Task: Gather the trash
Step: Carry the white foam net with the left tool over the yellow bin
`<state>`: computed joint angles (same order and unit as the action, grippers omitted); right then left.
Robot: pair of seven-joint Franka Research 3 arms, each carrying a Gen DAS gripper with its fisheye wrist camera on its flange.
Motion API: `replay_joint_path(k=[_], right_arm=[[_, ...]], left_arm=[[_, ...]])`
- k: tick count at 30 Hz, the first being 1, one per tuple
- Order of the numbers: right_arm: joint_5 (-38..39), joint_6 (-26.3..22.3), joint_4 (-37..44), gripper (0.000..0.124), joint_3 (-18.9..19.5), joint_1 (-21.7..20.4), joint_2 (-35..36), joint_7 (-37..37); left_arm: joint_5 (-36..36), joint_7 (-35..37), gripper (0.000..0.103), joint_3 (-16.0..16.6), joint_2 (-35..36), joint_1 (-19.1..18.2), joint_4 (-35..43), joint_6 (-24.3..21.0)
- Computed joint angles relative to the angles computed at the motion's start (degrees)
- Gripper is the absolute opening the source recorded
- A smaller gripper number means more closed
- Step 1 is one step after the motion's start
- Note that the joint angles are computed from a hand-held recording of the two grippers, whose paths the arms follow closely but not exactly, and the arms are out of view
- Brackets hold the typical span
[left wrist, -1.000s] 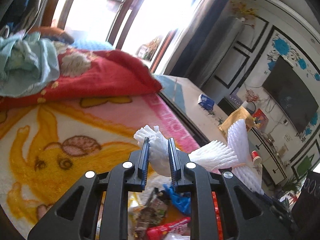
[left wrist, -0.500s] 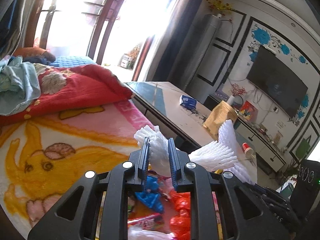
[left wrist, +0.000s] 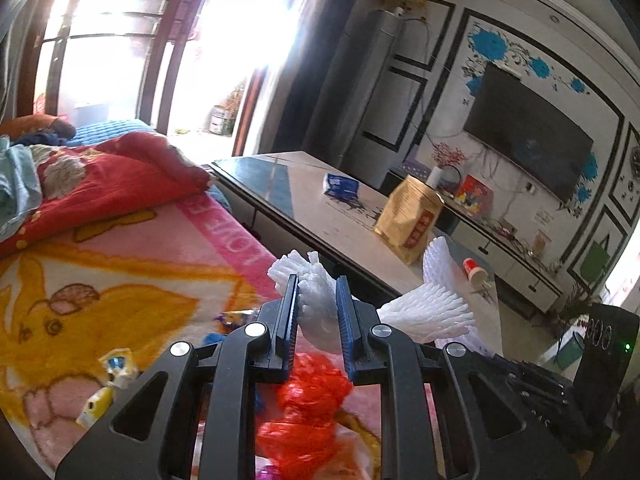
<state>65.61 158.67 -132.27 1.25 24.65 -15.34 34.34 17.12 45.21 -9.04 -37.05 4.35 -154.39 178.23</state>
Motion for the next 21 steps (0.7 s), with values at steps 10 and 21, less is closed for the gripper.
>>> replay_joint_path(k=[10, 21], right_arm=[[-3.0, -0.3, -1.7, 0.009, -1.8, -2.9, -0.8, 3.7], [-5.6, 0.1, -2.6, 0.009, -3.2, -5.6, -0.8, 6.4]], left_arm=[[1.3, -0.5, 0.018, -2.6, 4.2, -1.2, 3.5, -0.8], [4.6, -1.6, 0.018, -5.6, 9.3, -1.6, 7.9, -2.7]])
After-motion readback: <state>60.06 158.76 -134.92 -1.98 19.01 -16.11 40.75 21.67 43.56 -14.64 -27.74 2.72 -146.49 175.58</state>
